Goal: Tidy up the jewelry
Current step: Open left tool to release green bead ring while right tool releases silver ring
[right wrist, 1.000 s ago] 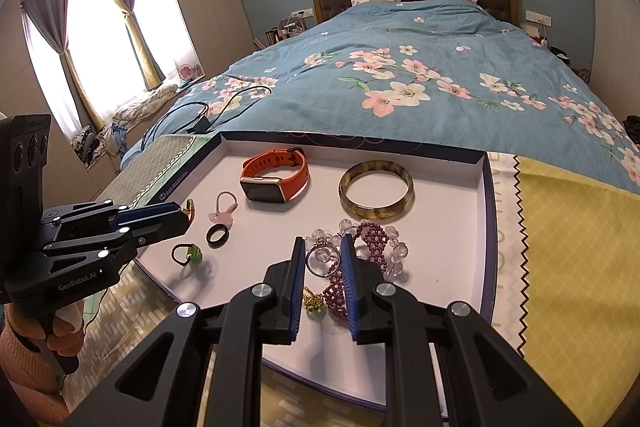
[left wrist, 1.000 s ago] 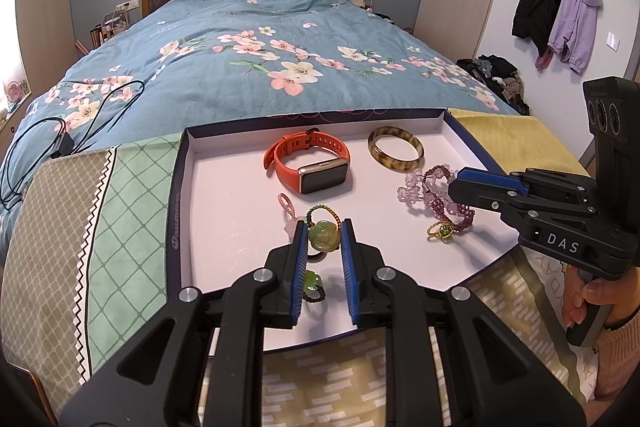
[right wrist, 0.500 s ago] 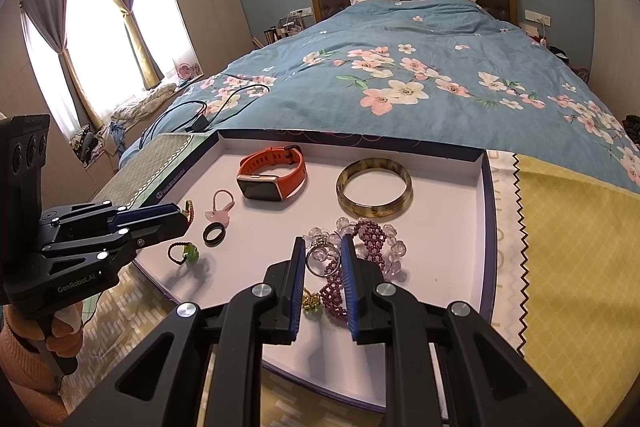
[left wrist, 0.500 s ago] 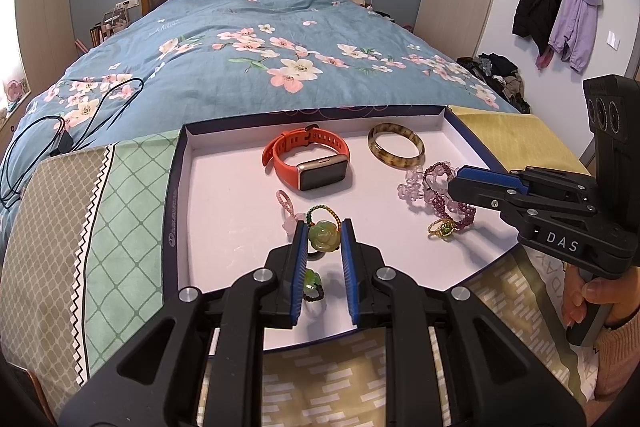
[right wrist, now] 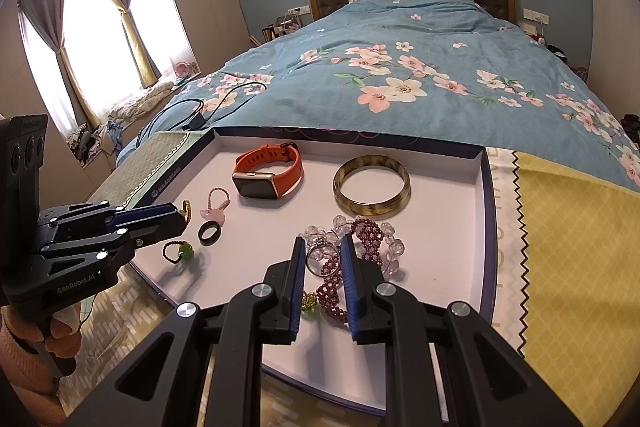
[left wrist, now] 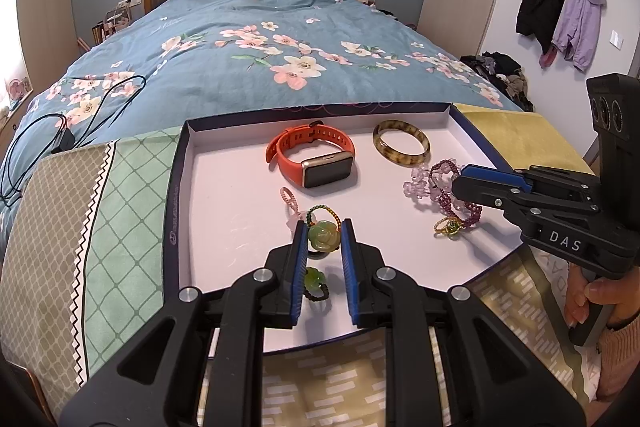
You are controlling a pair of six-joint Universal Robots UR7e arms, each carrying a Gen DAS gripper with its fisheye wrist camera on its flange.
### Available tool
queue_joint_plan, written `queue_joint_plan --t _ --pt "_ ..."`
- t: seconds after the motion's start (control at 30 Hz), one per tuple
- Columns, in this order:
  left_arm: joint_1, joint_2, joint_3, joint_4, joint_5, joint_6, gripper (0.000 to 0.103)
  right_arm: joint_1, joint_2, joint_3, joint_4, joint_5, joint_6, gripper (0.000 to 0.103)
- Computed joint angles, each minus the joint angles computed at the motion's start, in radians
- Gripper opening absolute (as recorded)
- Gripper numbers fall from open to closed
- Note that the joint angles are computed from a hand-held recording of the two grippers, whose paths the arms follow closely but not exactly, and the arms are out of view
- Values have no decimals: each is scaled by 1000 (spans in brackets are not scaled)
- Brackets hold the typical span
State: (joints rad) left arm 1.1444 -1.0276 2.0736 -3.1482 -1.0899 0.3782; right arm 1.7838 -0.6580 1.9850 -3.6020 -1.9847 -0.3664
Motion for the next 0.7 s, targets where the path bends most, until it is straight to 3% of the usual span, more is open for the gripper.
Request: queue_joint_plan --t 0.7 --pt "5 2 -4 6 7 -3 17 3 7 -8 7 -18 3 16"
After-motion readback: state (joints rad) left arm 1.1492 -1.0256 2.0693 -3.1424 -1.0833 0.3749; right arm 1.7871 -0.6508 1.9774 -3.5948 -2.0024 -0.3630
